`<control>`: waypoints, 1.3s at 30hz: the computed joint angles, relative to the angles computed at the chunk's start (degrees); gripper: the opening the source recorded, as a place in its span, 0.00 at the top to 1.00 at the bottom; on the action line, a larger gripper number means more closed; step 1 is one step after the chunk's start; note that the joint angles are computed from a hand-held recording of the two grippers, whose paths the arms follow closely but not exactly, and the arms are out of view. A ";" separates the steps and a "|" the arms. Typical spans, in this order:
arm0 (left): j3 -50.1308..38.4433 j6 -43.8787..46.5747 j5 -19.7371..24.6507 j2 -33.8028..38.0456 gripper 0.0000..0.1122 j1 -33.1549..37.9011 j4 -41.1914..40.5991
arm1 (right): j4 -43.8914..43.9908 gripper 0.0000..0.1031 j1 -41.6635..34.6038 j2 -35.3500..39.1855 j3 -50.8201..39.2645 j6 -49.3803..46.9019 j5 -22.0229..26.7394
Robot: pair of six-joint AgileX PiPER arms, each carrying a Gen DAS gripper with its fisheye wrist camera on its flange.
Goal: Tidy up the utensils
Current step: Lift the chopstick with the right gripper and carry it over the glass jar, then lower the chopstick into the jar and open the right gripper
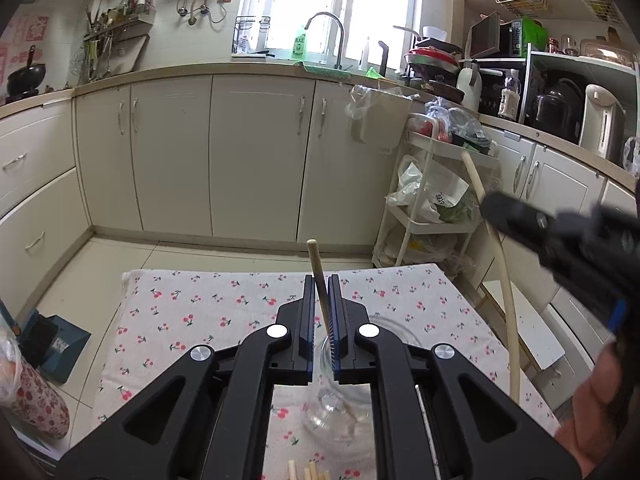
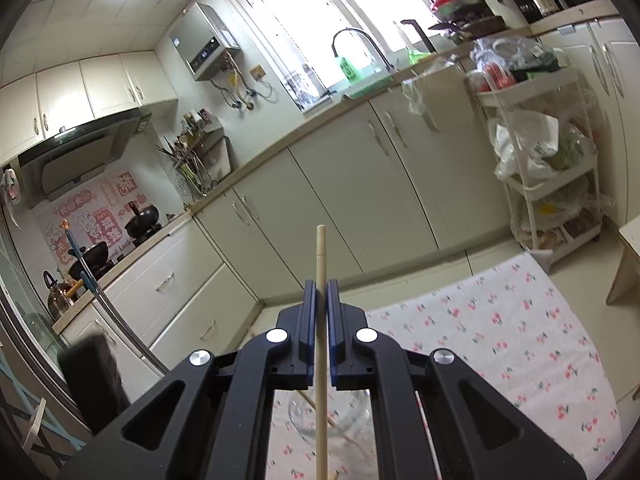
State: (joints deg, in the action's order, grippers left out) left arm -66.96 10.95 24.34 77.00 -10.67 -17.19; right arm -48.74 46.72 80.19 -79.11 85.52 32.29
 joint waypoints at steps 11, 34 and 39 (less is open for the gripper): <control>1.48 9.27 5.64 -2.59 0.79 5.77 -11.23 | -12.10 0.94 -2.52 8.22 -8.84 10.58 -1.75; 11.06 10.35 18.78 -10.54 0.56 16.12 -9.82 | -12.42 0.94 1.98 10.92 -2.58 3.78 1.35; 11.72 7.41 21.69 -12.27 0.55 15.38 -5.85 | -7.34 0.82 5.25 8.34 -1.28 -2.16 4.43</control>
State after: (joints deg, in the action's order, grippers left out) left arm -55.24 18.37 46.03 64.73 4.72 -23.04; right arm -56.08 51.97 88.53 -80.39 83.37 36.72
